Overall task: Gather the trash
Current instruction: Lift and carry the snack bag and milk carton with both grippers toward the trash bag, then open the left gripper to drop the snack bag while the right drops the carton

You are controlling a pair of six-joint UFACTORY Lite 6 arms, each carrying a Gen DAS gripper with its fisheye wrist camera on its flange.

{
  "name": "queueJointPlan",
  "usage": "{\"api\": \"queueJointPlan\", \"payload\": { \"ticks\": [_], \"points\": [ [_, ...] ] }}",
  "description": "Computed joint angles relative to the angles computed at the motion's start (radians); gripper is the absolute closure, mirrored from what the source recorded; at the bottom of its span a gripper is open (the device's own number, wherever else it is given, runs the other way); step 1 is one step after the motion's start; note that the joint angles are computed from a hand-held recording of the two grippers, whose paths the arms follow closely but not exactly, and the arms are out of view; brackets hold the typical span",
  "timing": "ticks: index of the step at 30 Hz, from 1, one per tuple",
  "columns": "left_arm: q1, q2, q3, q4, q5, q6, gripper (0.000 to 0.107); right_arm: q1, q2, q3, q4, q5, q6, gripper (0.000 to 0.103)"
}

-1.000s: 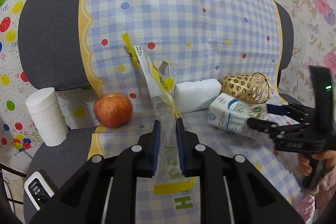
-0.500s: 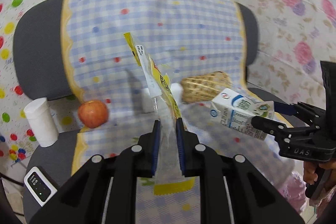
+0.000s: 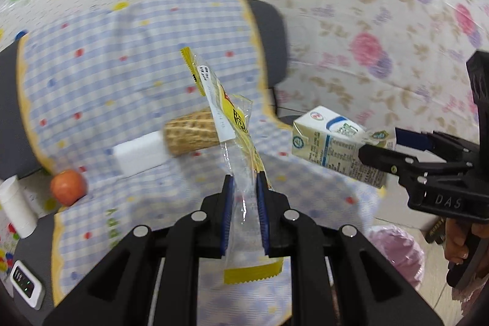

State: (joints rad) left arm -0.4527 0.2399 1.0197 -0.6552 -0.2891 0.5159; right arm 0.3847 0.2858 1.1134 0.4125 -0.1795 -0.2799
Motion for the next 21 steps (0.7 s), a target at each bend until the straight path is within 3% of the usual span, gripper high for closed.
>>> {"api": "queueJointPlan", "payload": {
  "ticks": [10,21],
  "points": [
    [-0.214,0.143,0.139,0.086,0.016,-0.038,0.093,-0.108,-0.436,-0.476,0.470,-0.124,-0.391,0.032],
    [-0.390,0.380,0.388,0.058,0.086,0.037,0.093,-0.313,-0.800,-0.803,0.806,-0.090,-0.716,0.031]
  ]
}}
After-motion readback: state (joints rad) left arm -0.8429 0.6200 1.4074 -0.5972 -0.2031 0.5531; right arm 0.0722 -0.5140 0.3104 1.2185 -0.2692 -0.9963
